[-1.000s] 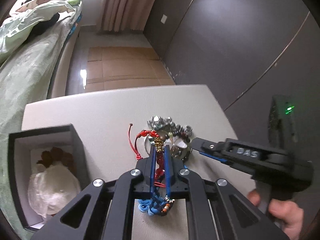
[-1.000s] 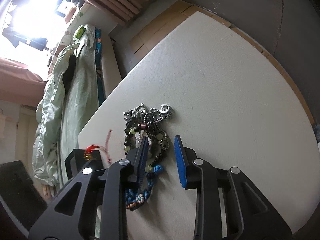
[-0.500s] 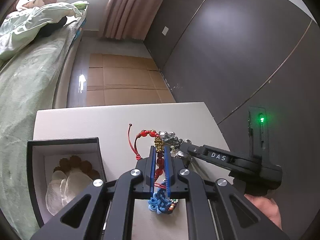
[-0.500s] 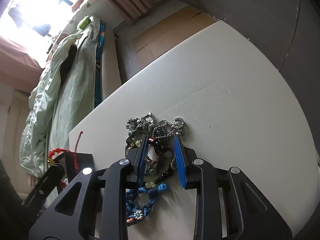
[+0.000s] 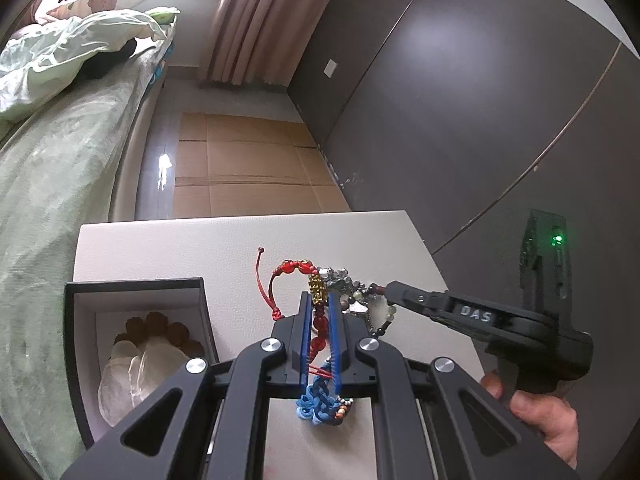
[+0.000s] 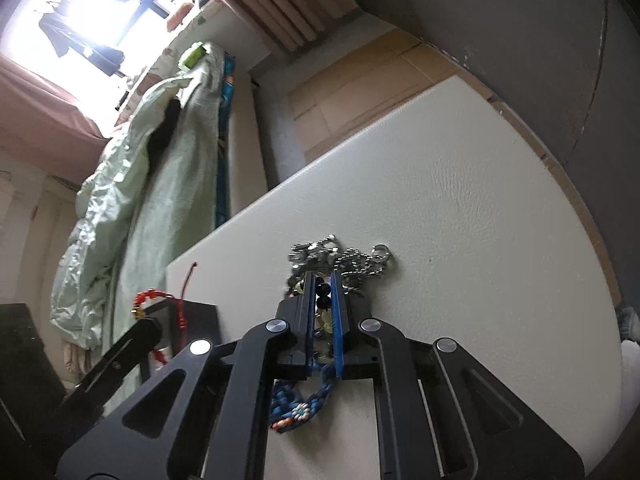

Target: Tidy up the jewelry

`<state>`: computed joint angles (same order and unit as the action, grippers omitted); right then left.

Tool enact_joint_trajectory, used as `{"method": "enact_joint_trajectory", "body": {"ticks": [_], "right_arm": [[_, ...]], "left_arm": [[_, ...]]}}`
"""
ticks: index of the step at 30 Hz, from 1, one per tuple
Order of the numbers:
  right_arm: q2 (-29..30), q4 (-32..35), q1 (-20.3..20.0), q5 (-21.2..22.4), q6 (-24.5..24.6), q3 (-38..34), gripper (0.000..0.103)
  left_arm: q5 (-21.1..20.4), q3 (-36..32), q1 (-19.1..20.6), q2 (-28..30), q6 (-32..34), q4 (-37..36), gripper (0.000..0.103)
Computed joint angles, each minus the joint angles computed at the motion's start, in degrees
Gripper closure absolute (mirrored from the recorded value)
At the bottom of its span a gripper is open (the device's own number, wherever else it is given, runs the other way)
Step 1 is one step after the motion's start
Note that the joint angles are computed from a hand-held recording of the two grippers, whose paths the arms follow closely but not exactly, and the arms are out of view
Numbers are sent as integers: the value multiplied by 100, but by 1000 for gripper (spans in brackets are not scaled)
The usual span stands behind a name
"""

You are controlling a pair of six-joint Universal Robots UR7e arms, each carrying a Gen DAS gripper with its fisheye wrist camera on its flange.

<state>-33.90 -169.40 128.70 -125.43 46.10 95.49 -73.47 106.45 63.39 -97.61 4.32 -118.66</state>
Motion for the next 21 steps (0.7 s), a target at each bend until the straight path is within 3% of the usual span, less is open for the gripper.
{"method": "enact_joint_trajectory", "body": {"ticks": [14, 21], "right_arm": [[3, -995, 367, 432, -447, -47, 95], [218, -1153, 505, 730, -588, -346, 95]], "left_arm": [[27, -202, 63, -434, -64, 44, 97], [120, -320, 259, -530, -78, 122, 97]]}}
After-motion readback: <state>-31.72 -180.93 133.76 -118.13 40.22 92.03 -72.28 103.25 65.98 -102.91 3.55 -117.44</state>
